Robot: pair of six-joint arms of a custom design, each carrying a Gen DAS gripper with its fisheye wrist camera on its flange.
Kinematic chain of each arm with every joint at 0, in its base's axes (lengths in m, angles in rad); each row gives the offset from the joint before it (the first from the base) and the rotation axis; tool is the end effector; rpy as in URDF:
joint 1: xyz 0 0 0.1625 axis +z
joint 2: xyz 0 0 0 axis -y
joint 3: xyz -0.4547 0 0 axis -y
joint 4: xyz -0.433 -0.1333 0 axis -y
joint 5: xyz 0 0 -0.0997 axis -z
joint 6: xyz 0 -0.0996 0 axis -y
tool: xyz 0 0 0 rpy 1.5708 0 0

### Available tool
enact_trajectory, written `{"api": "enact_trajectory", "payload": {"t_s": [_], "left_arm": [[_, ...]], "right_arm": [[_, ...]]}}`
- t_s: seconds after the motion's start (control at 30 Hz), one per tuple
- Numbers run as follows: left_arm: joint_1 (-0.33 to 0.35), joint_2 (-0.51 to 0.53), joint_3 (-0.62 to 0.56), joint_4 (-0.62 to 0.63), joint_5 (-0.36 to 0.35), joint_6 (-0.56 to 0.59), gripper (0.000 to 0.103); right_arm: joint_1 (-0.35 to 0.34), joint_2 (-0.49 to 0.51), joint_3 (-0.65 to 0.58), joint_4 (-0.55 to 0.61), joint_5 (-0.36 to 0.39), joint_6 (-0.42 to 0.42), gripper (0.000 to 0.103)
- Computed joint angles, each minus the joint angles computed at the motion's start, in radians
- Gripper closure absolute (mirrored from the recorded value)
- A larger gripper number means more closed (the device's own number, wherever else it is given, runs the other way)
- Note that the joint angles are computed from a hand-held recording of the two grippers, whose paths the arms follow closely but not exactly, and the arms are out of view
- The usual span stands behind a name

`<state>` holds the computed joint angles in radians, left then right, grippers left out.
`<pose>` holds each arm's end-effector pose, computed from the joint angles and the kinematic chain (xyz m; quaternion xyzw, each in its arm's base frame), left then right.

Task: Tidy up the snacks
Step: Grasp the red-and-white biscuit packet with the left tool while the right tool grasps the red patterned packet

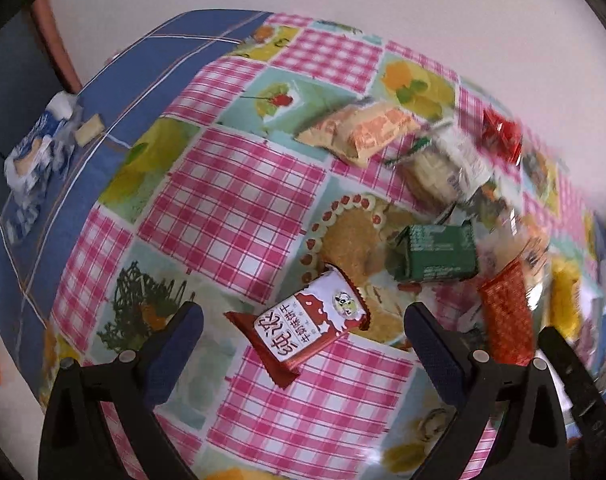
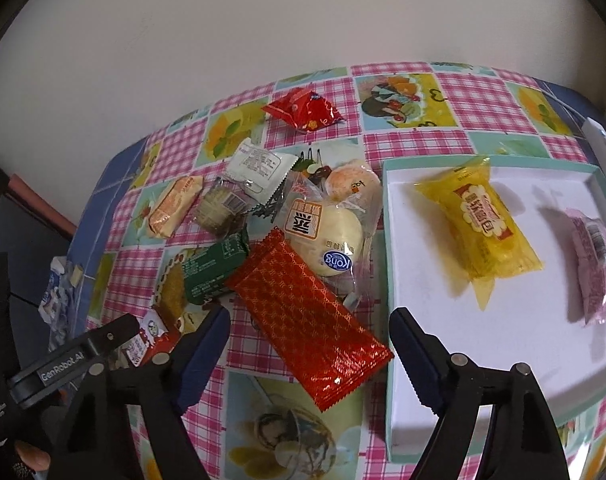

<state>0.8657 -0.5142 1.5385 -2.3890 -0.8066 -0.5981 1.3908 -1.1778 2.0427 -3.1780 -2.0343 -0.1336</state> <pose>-0.3021 -0.6670 -0.0746 0.0877 0.9196 -0.1490 0.3528 -0.0181 -0.5951 0.2548 -0.1043 -0.9048 0.3152 0.2665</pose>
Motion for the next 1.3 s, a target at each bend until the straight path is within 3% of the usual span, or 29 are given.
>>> {"api": "enact_trajectory", "payload": {"t_s": [0.23, 0.5, 0.57, 0.7, 0.77, 0.87, 1.07, 1.3], "left_arm": [[0.010, 0.053, -0.058, 0.043, 0.008, 0.103, 0.003], [0.027, 0.075, -0.089, 0.088, -0.009, 0.107, 0.004], [0.031, 0.079, -0.095, 0.091, -0.027, 0.109, 0.016], [0.030, 0.081, -0.090, 0.104, -0.046, 0.101, 0.026], [0.030, 0.081, -0.087, 0.111, -0.058, 0.095, 0.038], [0.035, 0.077, -0.077, 0.092, -0.090, 0.093, 0.046], [0.040, 0.082, -0.075, 0.086, -0.107, 0.090, 0.059], [0.026, 0.101, -0.093, 0.107, -0.077, 0.076, 0.060]], "right_arm": [[-0.008, 0.035, -0.040, 0.048, 0.003, -0.035, 0.020], [-0.010, 0.057, -0.059, 0.089, 0.000, -0.042, 0.020], [-0.005, 0.059, -0.060, 0.098, -0.011, -0.044, 0.020], [0.009, 0.061, -0.060, 0.114, -0.028, -0.052, 0.022], [0.016, 0.065, -0.061, 0.117, -0.044, -0.058, 0.023], [0.023, 0.073, -0.062, 0.119, -0.068, -0.071, 0.027], [0.040, 0.113, -0.074, 0.100, -0.165, -0.106, 0.037], [0.040, 0.120, -0.072, 0.081, -0.180, -0.111, 0.042]]}}
